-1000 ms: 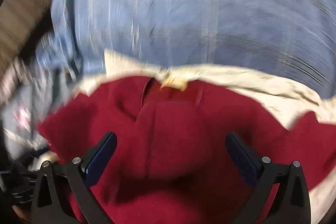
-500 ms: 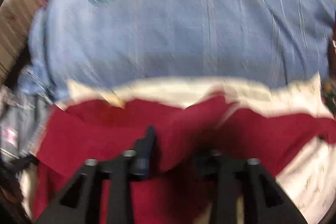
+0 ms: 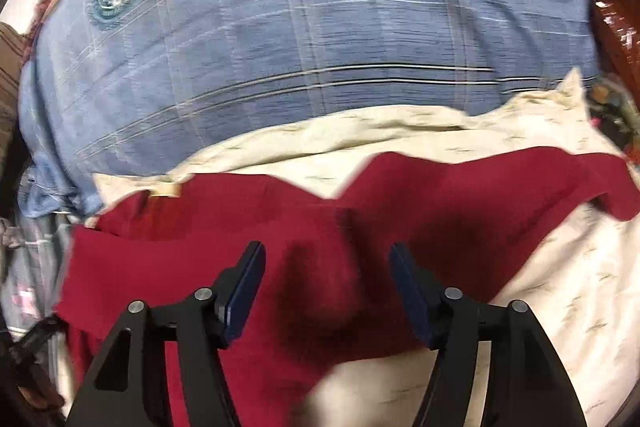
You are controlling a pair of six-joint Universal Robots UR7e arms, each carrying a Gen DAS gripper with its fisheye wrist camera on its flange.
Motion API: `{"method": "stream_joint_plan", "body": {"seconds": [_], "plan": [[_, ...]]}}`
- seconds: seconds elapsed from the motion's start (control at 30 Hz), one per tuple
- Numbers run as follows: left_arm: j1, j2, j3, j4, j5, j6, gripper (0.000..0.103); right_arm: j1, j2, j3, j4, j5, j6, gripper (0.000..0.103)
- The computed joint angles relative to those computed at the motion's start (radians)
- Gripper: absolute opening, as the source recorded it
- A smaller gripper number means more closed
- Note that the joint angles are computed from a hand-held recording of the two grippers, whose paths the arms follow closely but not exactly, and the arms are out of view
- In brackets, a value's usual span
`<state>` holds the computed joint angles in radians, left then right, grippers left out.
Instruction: Fold small clothes
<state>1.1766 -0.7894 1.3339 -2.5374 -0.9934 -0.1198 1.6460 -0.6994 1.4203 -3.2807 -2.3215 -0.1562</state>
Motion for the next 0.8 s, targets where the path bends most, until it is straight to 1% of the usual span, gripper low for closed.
{"method": "stream_joint_plan", "body": {"seconds": [0.03,0.1,0.13,0.2,0.23,0.3,0.43,0.47,0.5,0.6,0.67,0.7,0.73,0.77,0.8], "plan": [[0.006,-0.003,-0.003,0.005,-0.013,-0.017,0.078,0.003,-0.003,0.019,-0.011,0.059,0.003,0.068],[0.006,-0.006,-0.001,0.001,-0.010,-0.031,0.078,0.014,0.000,0.039,0.010,0.143,-0.001,0.068],[0.006,-0.009,0.003,-0.005,-0.005,-0.032,0.078,0.019,-0.001,0.054,0.050,0.217,-0.002,0.068],[0.007,-0.013,0.004,0.000,-0.013,-0.038,0.078,0.032,-0.006,0.081,0.127,0.321,0.000,0.068],[0.008,-0.014,0.003,0.005,-0.019,-0.042,0.078,0.042,-0.001,0.096,0.145,0.364,-0.012,0.068],[0.011,-0.018,-0.002,0.033,-0.037,-0.048,0.078,0.067,0.016,0.120,0.160,0.415,-0.053,0.068],[0.014,-0.031,0.000,0.034,-0.078,-0.059,0.078,0.114,0.071,0.138,0.184,0.444,-0.102,0.068],[0.012,-0.033,0.004,0.029,-0.074,-0.056,0.078,0.125,0.093,0.126,0.197,0.448,-0.109,0.068],[0.010,-0.034,0.008,0.023,-0.069,-0.050,0.078,0.136,0.119,0.105,0.200,0.433,-0.125,0.067],[0.005,-0.036,0.020,0.004,-0.056,-0.034,0.078,0.162,0.203,0.018,0.195,0.345,-0.136,0.067],[0.011,-0.037,0.014,0.013,-0.084,-0.038,0.074,0.170,0.267,-0.066,0.189,0.279,-0.160,0.065],[0.014,-0.038,0.011,0.017,-0.095,-0.037,0.071,0.175,0.297,-0.108,0.202,0.231,-0.167,0.065],[0.014,-0.038,0.010,0.018,-0.098,-0.032,0.070,0.174,0.331,-0.160,0.241,0.190,-0.163,0.065],[0.012,-0.039,0.012,0.014,-0.095,-0.025,0.069,0.169,0.345,-0.182,0.260,0.190,-0.161,0.063],[0.009,-0.040,0.017,0.006,-0.091,-0.021,0.065,0.166,0.357,-0.193,0.252,0.186,-0.168,0.059]]}}
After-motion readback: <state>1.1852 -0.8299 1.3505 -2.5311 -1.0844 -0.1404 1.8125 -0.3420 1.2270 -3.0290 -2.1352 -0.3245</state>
